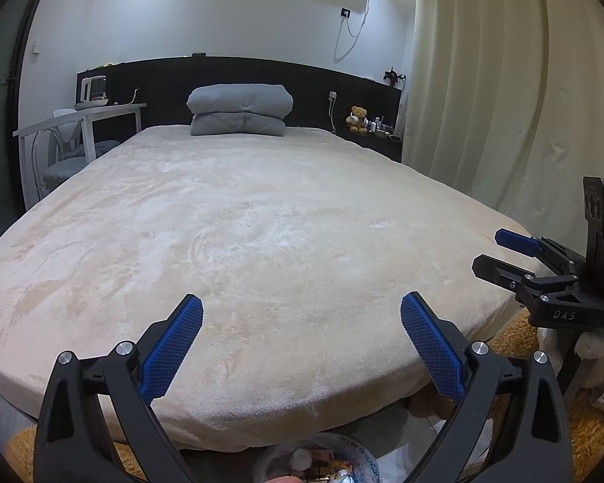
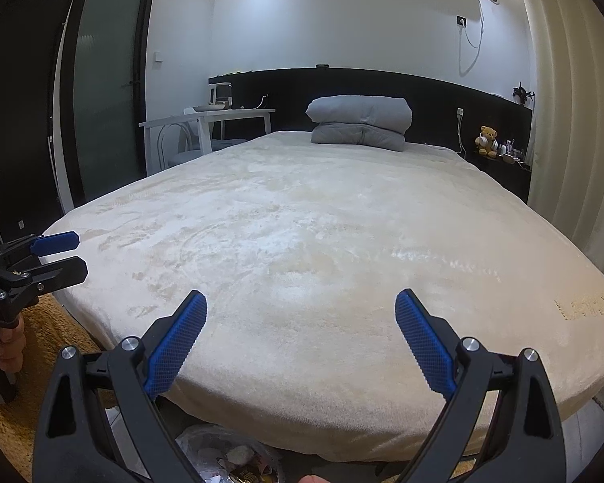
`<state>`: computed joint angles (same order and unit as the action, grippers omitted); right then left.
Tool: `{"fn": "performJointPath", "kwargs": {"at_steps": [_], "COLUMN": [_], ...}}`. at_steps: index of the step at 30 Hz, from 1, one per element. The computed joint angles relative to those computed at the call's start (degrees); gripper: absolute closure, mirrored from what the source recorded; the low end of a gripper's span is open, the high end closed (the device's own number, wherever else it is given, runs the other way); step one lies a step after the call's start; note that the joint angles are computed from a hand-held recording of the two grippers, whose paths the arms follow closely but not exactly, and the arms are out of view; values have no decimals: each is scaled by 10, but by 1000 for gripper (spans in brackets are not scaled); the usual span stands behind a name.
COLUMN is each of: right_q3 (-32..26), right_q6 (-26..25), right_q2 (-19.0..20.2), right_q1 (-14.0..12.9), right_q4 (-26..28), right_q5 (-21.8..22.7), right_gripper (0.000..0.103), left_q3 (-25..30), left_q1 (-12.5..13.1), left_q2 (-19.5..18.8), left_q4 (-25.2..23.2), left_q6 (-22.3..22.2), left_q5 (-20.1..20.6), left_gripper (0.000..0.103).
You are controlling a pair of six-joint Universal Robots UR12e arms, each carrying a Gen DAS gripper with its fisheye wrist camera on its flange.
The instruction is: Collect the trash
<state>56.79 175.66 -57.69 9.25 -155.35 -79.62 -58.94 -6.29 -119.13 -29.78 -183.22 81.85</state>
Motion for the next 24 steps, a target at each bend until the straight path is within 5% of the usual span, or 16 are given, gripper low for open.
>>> {"fn": "performJointPath", "kwargs": {"at_steps": [24], "right_q3": [-1], "right_q6": [-1], "right_q2": [0], "right_q1": [3], "right_q4": [13], "right_q5": [-6], "right_gripper": [10], "left_q3": [6], "left_q1": [-2], "left_q2": [-4], "left_q4": [-11], "left_q6": [14], "left_q5": [6], "left_gripper": [6]}}
